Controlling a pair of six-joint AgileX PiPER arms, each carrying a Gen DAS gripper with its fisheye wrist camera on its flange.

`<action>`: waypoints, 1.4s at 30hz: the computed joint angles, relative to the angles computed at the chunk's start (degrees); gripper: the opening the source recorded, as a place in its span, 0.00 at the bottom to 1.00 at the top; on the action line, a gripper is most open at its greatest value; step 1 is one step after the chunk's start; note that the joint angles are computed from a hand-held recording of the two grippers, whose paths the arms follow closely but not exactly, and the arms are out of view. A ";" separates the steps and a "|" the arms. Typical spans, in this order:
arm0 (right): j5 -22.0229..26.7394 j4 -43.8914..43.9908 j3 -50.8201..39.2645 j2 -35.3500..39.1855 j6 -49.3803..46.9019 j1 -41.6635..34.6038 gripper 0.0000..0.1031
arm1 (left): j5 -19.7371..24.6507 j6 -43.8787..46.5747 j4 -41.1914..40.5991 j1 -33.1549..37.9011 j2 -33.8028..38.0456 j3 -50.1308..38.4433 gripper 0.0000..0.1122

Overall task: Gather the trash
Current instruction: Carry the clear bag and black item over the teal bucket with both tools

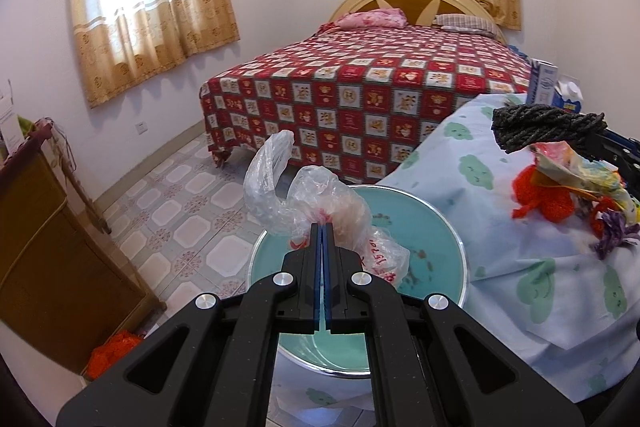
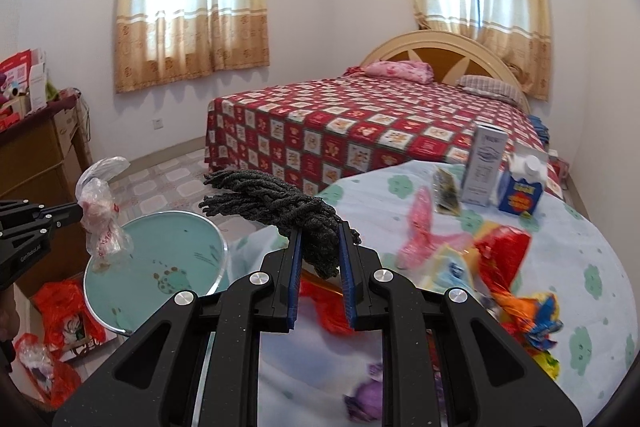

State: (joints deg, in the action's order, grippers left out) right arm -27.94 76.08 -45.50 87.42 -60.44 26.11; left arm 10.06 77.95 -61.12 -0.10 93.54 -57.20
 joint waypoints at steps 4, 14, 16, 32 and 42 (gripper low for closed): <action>0.57 1.10 -3.29 2.64 -2.03 0.62 0.17 | 0.10 -1.60 1.25 1.22 1.06 -0.78 0.01; 1.46 4.99 -10.96 8.71 -8.08 2.55 0.17 | 0.62 -2.47 1.24 2.90 1.93 -2.18 0.01; 1.81 5.73 -12.27 9.56 -9.18 2.71 0.17 | 0.66 -4.04 2.56 2.99 2.00 -2.59 0.01; 2.93 10.62 -17.93 14.47 -16.01 3.91 0.17 | 0.40 -15.64 12.93 3.15 4.08 -4.68 0.01; 3.05 11.58 -18.57 15.21 -17.15 4.24 0.17 | 0.44 -15.67 13.11 2.95 4.14 -4.44 0.01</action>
